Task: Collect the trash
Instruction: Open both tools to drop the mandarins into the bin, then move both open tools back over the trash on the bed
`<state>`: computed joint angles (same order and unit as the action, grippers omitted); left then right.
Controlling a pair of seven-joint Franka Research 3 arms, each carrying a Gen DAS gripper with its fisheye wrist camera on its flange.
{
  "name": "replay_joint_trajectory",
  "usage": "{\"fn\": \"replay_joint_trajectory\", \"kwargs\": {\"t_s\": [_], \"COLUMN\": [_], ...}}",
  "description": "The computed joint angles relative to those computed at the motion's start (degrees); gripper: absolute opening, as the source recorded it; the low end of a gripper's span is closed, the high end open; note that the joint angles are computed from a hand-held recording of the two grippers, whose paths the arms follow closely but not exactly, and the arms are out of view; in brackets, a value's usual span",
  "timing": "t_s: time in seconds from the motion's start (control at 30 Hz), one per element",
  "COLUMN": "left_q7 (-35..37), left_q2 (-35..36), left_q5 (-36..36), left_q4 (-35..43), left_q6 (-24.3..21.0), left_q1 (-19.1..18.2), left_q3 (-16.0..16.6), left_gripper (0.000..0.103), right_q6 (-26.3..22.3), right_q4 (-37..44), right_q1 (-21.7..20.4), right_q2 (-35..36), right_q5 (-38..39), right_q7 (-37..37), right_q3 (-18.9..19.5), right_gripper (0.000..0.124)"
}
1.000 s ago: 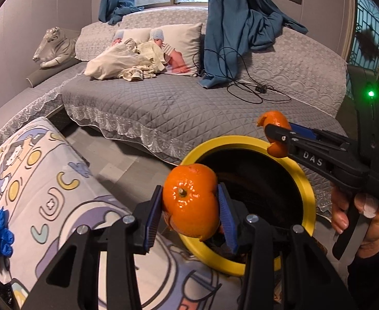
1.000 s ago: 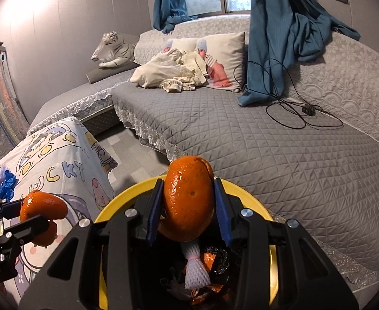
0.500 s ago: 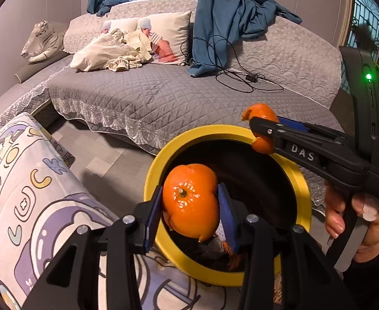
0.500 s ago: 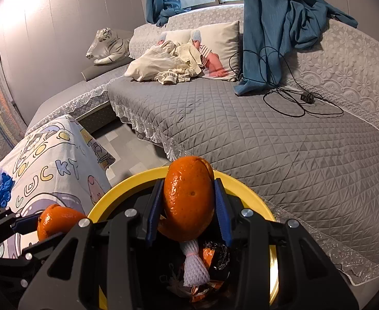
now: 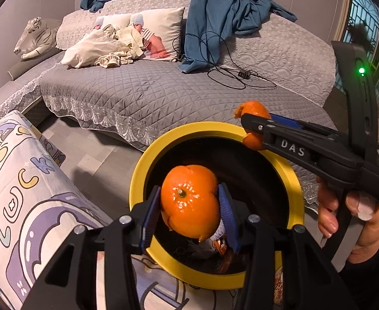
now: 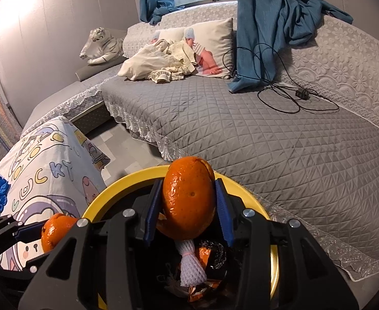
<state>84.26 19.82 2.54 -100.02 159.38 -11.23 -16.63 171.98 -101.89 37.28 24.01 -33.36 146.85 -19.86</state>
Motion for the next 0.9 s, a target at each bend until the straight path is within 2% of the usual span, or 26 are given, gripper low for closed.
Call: {"fn": "replay_joint_trajectory", "kwargs": {"t_s": [0.1,0.2,0.3,0.4,0.6,0.9], "left_q7": [-0.14,0.34,1.23,0.36,0.6,-0.7], "left_q2": [-0.46,-0.52,-0.79,-1.59,-3.45,-7.96], "left_q5": [-0.31,-1.73,-3.37,-2.61,-4.18,-4.67], "left_q4": [-0.81,-1.01,-1.31,-2.25,-4.3,-9.31], "left_q6": [0.96,1.37,1.37,2.25,3.24,5.52], "left_q1": [0.2,1.2,2.11,1.56,2.85,4.24], "left_q3": [0.06,-0.55,-1.24,-0.43,-0.36,1.38], "left_gripper": [0.053,0.058,0.058,0.058,0.058,0.058], "right_q6": [-0.38,-0.55,-0.3,-0.04,-0.22,-0.82], "right_q4": [-0.17,-0.36,-0.73,-1.01,-0.64,1.26], "right_q1": [-0.21,-0.09,0.36,0.5,0.34,-0.32], "right_q2": [-0.12,-0.33,-0.76,-1.21,-1.78,-2.22], "right_q5": [0.75,0.27,-0.9,-1.94,-4.05,-6.55], "right_q7": [0.23,1.12,2.73,3.55,4.82,4.22], "right_q3": [0.08,-0.29,-0.98,-1.15,-0.67,2.15], "right_gripper": [0.043,0.046,0.048,0.048,0.048,0.048]}}
